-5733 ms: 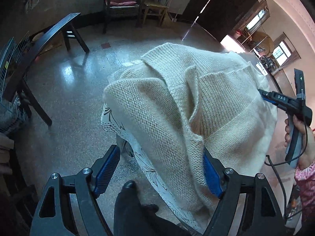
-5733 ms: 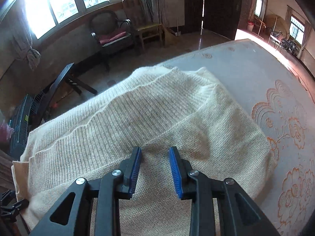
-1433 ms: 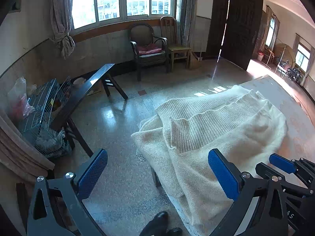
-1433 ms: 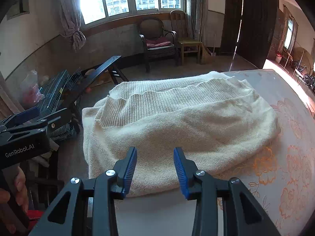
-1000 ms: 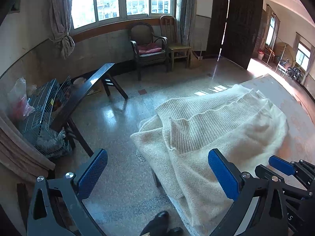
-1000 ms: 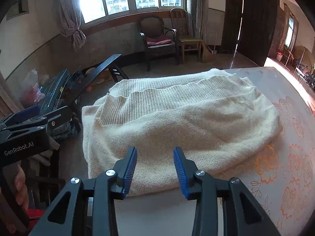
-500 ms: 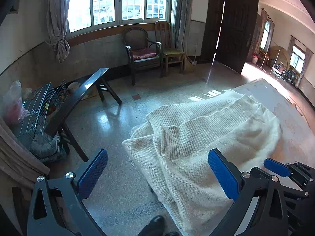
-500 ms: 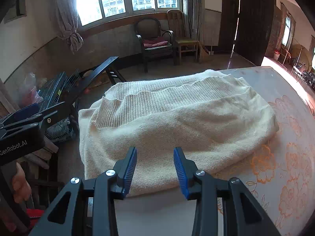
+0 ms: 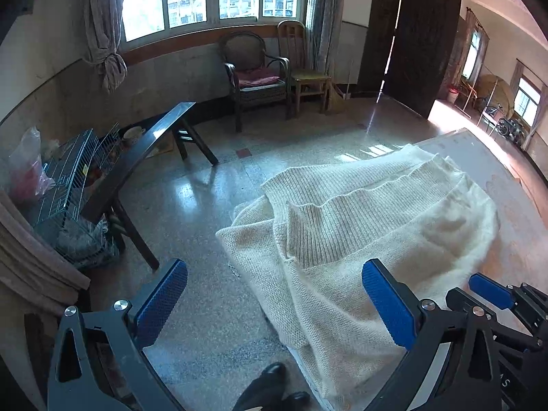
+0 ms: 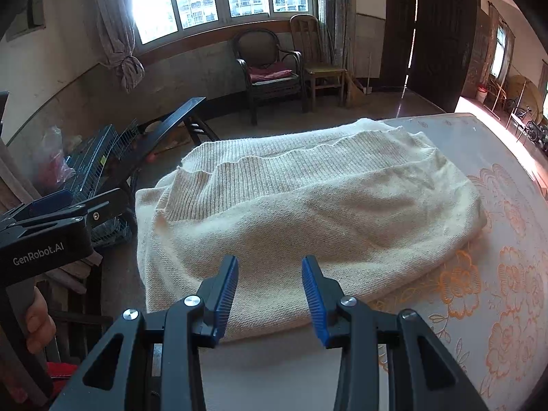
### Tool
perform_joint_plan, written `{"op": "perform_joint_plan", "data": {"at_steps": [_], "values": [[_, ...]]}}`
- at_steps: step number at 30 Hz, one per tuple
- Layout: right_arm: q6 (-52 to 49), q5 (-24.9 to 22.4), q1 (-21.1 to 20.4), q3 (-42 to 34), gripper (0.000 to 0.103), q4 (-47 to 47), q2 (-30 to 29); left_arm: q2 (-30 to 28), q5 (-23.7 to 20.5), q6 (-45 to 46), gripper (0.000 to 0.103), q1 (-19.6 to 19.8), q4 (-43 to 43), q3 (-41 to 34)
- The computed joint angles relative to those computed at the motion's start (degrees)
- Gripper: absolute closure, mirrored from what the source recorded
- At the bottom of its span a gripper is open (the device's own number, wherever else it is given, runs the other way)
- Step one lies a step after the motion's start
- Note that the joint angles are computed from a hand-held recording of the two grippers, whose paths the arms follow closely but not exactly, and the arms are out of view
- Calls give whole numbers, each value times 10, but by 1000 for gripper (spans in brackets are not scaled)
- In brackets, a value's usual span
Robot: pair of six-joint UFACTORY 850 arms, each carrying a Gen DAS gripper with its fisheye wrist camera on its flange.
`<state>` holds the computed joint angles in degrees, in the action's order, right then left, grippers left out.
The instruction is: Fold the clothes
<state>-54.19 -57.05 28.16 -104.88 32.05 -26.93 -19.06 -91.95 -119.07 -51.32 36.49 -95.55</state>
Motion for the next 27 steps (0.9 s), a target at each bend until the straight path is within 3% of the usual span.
{"op": "perform_joint_plan", "data": {"at_steps": [16,27], "values": [[-2,0,-3,-1,65,3,0,25,50,-29,0,2,-3,30],[15,3,-7,-9,65,-12,-6,-8,78,32,0,15,-38,-12]]}}
